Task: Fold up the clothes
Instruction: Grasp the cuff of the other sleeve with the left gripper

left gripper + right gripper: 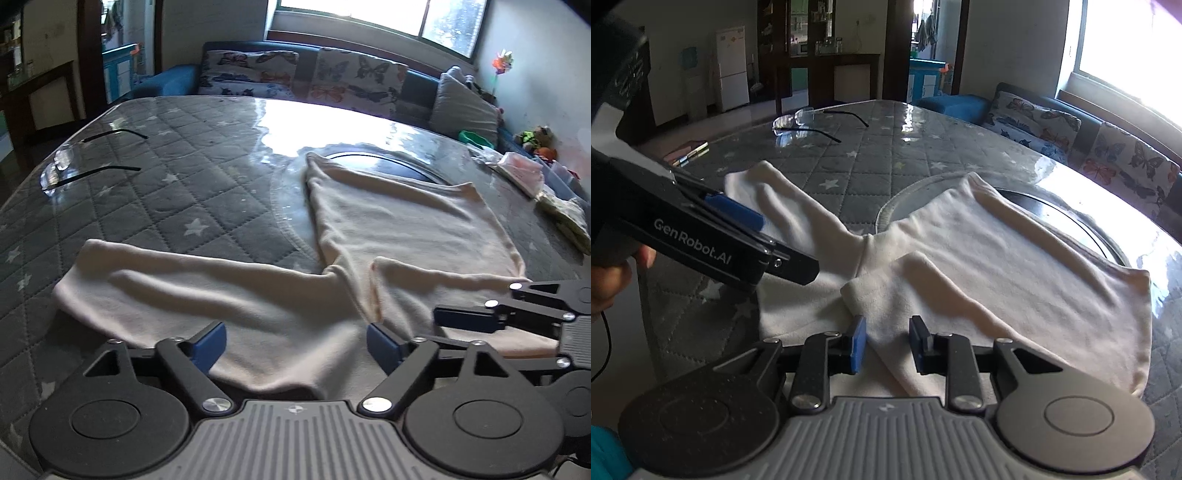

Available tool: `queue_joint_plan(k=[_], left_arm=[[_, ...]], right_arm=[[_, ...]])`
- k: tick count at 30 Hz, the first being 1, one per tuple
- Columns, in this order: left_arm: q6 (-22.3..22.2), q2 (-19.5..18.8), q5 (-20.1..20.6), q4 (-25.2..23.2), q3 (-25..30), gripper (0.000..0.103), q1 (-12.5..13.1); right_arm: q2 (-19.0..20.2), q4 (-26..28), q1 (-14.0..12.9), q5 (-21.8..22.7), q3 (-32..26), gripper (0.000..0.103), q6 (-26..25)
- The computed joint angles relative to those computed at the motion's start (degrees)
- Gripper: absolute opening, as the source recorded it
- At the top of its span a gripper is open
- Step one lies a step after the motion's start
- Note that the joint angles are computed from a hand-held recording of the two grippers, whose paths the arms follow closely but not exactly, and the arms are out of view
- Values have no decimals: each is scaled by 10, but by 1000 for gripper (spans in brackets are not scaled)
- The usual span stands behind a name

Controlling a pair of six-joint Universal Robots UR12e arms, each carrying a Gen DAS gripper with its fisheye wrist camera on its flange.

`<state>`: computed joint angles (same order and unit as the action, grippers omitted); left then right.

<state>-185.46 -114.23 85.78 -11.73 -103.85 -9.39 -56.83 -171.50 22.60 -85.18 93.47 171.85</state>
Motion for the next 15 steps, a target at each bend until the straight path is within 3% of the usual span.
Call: queue_joint_plan(k=[9,15], left_arm=[[-31,0,31,-17,1,96,3],[-59,0,55,-16,-1,96,11]], right_arm=[[-4,-1,-1,1,5,48,15],[-8,-2,-1,1,10,55,19]])
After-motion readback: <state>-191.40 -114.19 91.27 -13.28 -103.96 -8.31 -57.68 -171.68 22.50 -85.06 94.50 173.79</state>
